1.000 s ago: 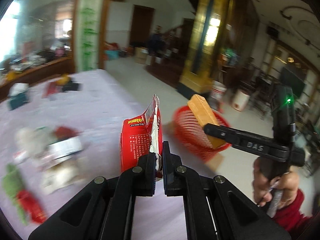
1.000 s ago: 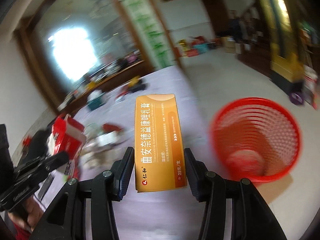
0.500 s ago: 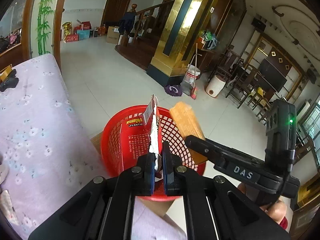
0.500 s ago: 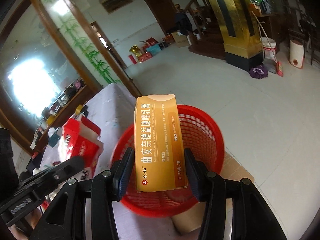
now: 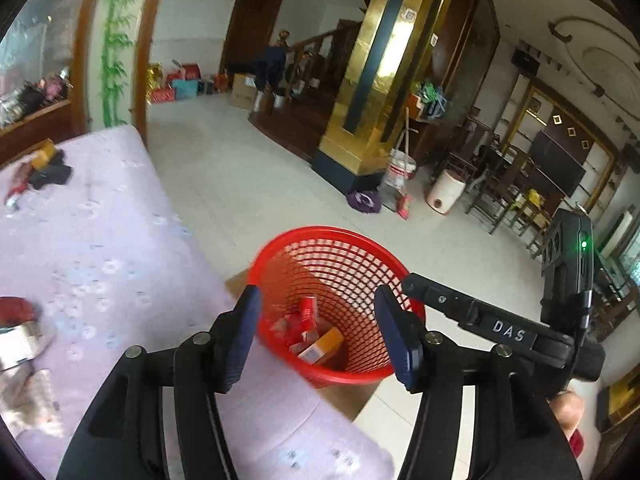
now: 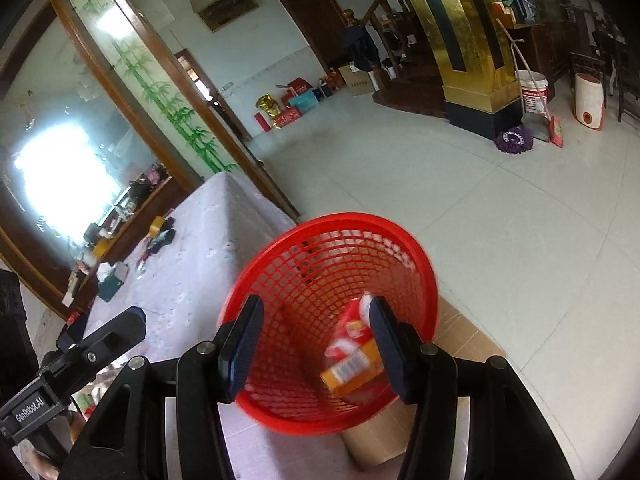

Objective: Collect trash
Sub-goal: 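Move both open tools back over the table, then grasp the green towel with the left tool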

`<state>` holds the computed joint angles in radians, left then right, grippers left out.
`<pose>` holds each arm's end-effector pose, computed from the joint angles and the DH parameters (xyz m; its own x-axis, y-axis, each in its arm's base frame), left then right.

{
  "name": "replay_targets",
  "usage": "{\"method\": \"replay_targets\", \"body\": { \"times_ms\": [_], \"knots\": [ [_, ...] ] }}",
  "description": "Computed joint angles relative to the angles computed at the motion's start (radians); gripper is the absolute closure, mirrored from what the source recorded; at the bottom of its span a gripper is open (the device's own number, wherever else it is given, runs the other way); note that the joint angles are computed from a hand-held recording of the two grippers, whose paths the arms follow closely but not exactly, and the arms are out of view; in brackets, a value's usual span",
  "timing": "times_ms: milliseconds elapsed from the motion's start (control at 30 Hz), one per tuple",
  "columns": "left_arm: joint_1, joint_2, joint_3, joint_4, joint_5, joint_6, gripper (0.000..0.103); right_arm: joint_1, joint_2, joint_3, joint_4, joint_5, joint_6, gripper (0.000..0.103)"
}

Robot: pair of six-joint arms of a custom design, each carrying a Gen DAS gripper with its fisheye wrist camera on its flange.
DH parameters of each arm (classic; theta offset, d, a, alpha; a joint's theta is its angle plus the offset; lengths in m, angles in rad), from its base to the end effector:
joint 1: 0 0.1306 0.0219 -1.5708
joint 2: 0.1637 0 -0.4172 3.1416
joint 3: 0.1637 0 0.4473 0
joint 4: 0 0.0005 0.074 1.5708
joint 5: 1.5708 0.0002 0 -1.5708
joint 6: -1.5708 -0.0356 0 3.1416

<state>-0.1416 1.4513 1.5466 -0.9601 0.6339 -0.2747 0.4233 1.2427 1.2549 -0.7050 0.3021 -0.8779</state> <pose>0.5435 -0.0993 0.5117 -0.5911 0.3050 -0.7467 0.6800 0.6864 -0.2578 0.4457 0.1886 0.4785 -0.5131 0.5745 -0.6377 0.3309 0.8179 0.4706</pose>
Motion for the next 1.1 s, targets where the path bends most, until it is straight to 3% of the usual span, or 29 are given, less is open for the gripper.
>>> {"method": "replay_targets", "body": {
  "times_ms": [133,333,467,767,1000,1100],
  "knots": [
    [0.057,-0.051,-0.042,0.018,0.004,-0.025,0.04,0.052,0.006,0.022,0.014,0.015,0.01,0.042],
    [0.181,-0.1,-0.076,-0.014,0.03,-0.094,0.04,0.139,0.059,0.077,0.039,0.003,0.039,0.039],
    [0.294,-0.125,-0.104,-0.014,0.054,-0.126,0.034,0.189,0.12,0.128,0.047,-0.037,0.077,0.039],
    [0.538,-0.095,-0.106,-0.029,0.047,-0.152,0.034,0.255,0.285,0.267,0.035,-0.165,0.147,0.039],
    [0.664,-0.007,-0.056,-0.004,-0.032,-0.091,0.034,0.287,0.386,0.371,-0.008,-0.216,0.19,0.039],
    [0.692,0.052,-0.011,0.004,-0.058,-0.002,0.034,0.298,0.425,0.422,-0.031,-0.225,0.208,0.039]
  ]
}}
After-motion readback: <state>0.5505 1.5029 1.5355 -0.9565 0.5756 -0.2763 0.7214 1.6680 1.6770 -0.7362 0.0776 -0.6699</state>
